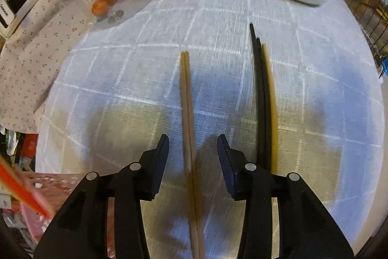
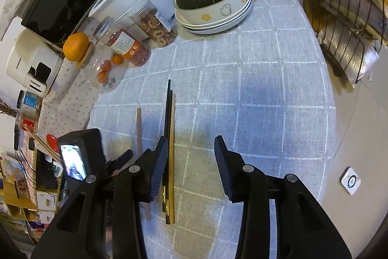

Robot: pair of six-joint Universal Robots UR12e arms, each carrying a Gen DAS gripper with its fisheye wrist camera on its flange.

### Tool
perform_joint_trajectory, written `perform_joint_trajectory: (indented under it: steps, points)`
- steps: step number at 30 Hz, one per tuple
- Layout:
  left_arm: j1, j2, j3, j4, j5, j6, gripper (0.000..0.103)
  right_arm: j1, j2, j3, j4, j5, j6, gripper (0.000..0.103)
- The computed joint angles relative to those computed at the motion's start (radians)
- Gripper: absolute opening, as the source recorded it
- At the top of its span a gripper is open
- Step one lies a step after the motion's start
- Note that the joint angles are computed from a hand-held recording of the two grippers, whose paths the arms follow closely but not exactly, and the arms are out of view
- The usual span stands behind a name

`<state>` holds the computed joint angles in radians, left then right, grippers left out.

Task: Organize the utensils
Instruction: 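Move both tools down to the remaining chopsticks on the tablecloth, then grasp a wooden chopstick with the left tool while the right tool grasps another wooden chopstick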

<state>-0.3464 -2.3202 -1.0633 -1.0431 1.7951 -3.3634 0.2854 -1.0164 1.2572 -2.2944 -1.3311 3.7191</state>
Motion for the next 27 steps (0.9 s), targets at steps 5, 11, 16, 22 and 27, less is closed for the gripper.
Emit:
perform_joint_trajectory:
  steps: [5, 11, 16, 22, 27]
  points:
    - [0.020, 0.020, -0.046, 0.074, -0.118, 0.009, 0.009, 0.001, 0.009, -0.009, 0.009, 0.004, -0.012, 0.040]
    - [0.030, 0.050, -0.095, 0.104, -0.277, -0.005, 0.008, 0.001, 0.027, -0.021, 0.050, -0.002, -0.030, 0.040]
    - [0.028, 0.088, -0.140, 0.165, -0.334, 0.005, 0.008, 0.006, 0.053, -0.045, 0.092, 0.016, -0.065, 0.040]
    - [0.032, 0.125, -0.177, 0.184, -0.414, -0.040, 0.008, 0.019, 0.087, -0.079, 0.132, 0.036, -0.129, 0.030]
    - [0.026, 0.218, -0.255, 0.350, -0.367, 0.002, 0.008, 0.022, 0.121, -0.107, 0.159, 0.080, -0.145, 0.022]
